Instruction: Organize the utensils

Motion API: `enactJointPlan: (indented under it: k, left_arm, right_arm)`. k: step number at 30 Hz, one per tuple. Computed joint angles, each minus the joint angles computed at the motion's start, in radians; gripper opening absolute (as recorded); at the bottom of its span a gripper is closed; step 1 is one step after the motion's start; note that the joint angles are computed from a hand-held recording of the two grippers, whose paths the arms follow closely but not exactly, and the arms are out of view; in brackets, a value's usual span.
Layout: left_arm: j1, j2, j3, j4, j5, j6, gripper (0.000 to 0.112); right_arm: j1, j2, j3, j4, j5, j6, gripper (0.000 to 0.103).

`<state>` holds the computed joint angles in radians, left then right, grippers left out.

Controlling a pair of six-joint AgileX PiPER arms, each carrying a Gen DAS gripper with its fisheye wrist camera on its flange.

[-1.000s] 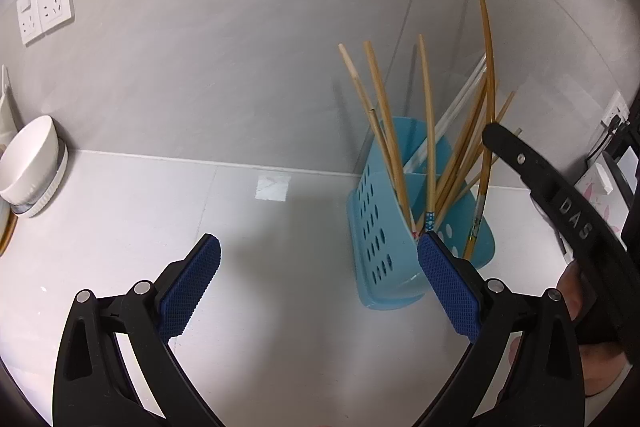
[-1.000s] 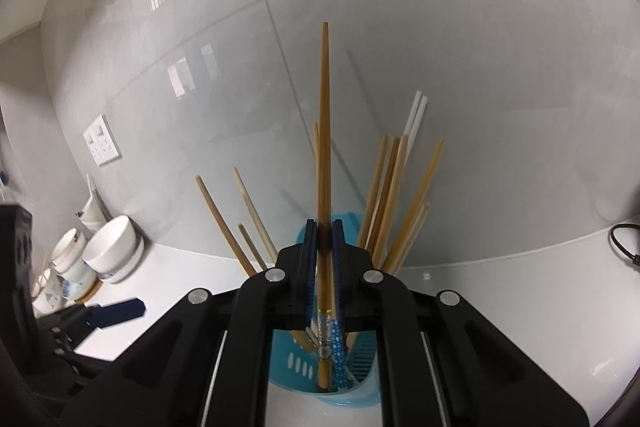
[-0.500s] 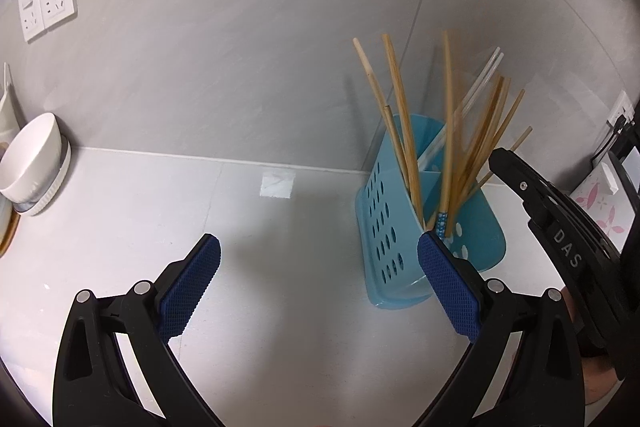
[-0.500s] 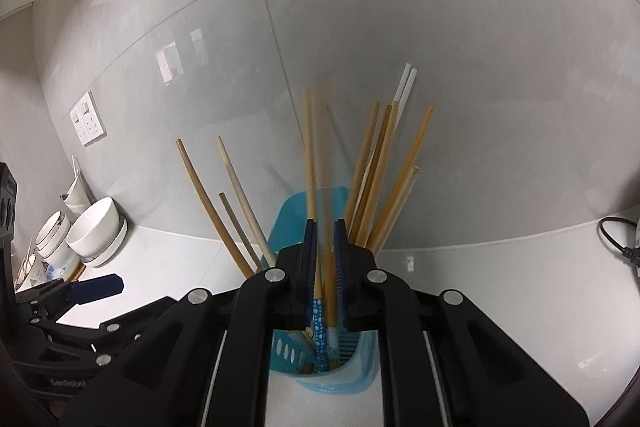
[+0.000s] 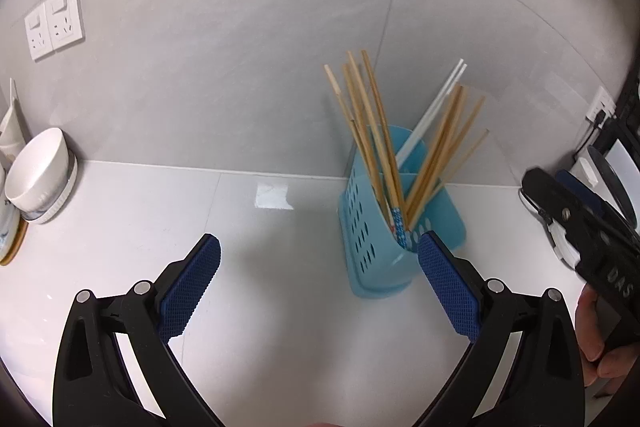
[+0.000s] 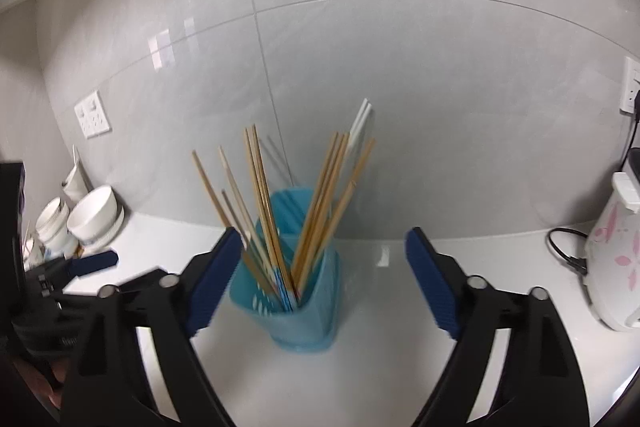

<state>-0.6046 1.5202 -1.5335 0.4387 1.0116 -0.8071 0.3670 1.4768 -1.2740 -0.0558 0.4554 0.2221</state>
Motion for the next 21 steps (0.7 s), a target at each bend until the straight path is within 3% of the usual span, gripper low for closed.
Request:
enactJointPlan:
  k: [5,13,21]
  left_arm:
    - [-0.052,-0.019,0.002,0.007,0.053,-0.017,0.097]
    - [-0.114,-0.054,0.05,0.04,0.083,-0.06,0.097]
    - [-0.133,-0.07,0.077,0.035,0.098,-0.09,0.097]
  right_arm:
    - [0.01,-0.084,0.057,-0.067,0.071,0.046,0.095]
    - [0.038,-0.149,0.102,-0.119,0.217,0.121,0.095]
    - [0.011,-0.162,0.114,-0.069,0.248,0.087,0.095]
